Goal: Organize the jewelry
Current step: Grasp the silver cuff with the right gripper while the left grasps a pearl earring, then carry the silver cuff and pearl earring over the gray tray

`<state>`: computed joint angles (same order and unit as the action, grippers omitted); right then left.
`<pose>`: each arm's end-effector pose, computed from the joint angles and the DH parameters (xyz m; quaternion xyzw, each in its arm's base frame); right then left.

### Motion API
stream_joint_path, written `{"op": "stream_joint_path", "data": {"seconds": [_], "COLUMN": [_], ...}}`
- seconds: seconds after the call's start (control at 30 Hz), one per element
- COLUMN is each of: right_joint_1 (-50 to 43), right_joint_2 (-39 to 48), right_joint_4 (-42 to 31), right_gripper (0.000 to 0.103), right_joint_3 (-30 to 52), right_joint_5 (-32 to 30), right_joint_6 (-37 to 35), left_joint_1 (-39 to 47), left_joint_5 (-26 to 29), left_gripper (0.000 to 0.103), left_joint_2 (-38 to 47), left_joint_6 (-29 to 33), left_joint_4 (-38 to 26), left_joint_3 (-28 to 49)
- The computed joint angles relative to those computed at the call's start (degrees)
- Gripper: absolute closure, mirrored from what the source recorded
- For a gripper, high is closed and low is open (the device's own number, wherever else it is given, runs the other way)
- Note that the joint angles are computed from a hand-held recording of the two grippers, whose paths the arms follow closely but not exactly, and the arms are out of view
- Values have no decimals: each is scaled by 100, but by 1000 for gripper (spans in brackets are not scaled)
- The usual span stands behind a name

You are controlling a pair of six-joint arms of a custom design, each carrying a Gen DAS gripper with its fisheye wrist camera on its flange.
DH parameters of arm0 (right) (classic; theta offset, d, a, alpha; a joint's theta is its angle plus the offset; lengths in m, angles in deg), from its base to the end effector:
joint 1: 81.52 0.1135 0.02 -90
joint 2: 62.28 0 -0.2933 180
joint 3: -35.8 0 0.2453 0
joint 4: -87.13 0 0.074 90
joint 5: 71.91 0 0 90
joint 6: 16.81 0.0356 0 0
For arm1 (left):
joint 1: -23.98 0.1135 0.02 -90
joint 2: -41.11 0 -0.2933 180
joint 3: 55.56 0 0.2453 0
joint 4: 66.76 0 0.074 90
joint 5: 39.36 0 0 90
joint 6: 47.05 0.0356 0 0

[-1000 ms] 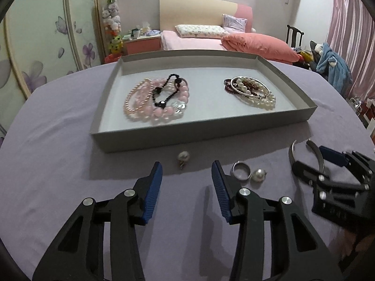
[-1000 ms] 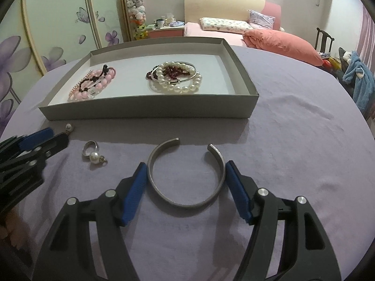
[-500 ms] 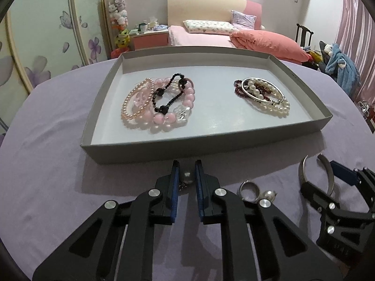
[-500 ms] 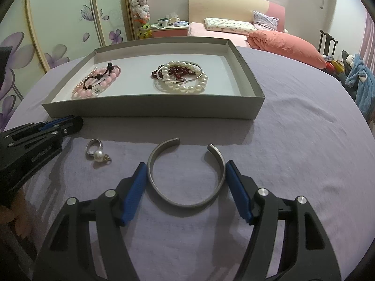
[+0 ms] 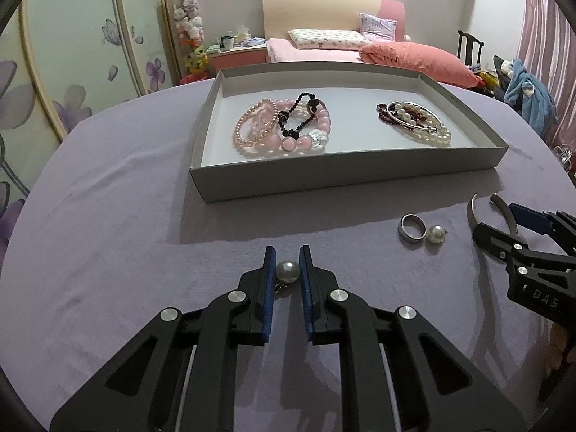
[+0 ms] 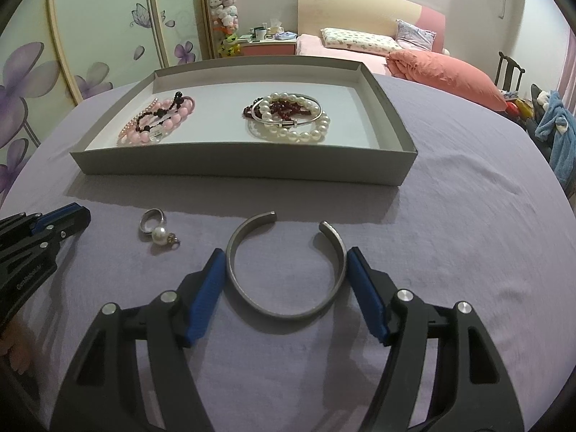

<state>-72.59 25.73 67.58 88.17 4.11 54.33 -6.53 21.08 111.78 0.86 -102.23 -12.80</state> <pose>0.2665 0.0506 0.1746 -0.2628 0.9107 0.0900 0.3058 0.1698 -0.0797 0.1816 -0.1534 0.9302 0.0683 0.3264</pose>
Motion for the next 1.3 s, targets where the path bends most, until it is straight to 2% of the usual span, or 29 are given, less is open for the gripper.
{"op": "stream_joint_path", "data": {"seconds": [0.37, 0.47, 0.57, 0.87, 1.3], "right_joint_1": [-31, -102, -178, -278, -350], "right_joint_2": [3, -30, -200, -1112, -2870], "right_joint_4": [19, 32, 186, 512, 1292], "right_gripper": [37, 38, 38, 38, 37], "right_joint_3": [-16, -40, -169, -610, -1333], "right_joint_5": [-60, -218, -346, -827, -1273], "right_joint_6": [4, 82, 172, 406, 850], "left_joint_1": [103, 183, 38, -1012, -2380], "left_joint_5": [140, 187, -9, -1283, -3122], "left_gripper": [89, 89, 89, 89, 89], "left_joint_2": [-138, -371, -697, -1441, -1491], "left_joint_6": [16, -58, -238, -1035, -2219], "left_joint_4": [162, 174, 79, -650, -1849], "left_joint_3": [-126, -238, -340, -201, 314]}}
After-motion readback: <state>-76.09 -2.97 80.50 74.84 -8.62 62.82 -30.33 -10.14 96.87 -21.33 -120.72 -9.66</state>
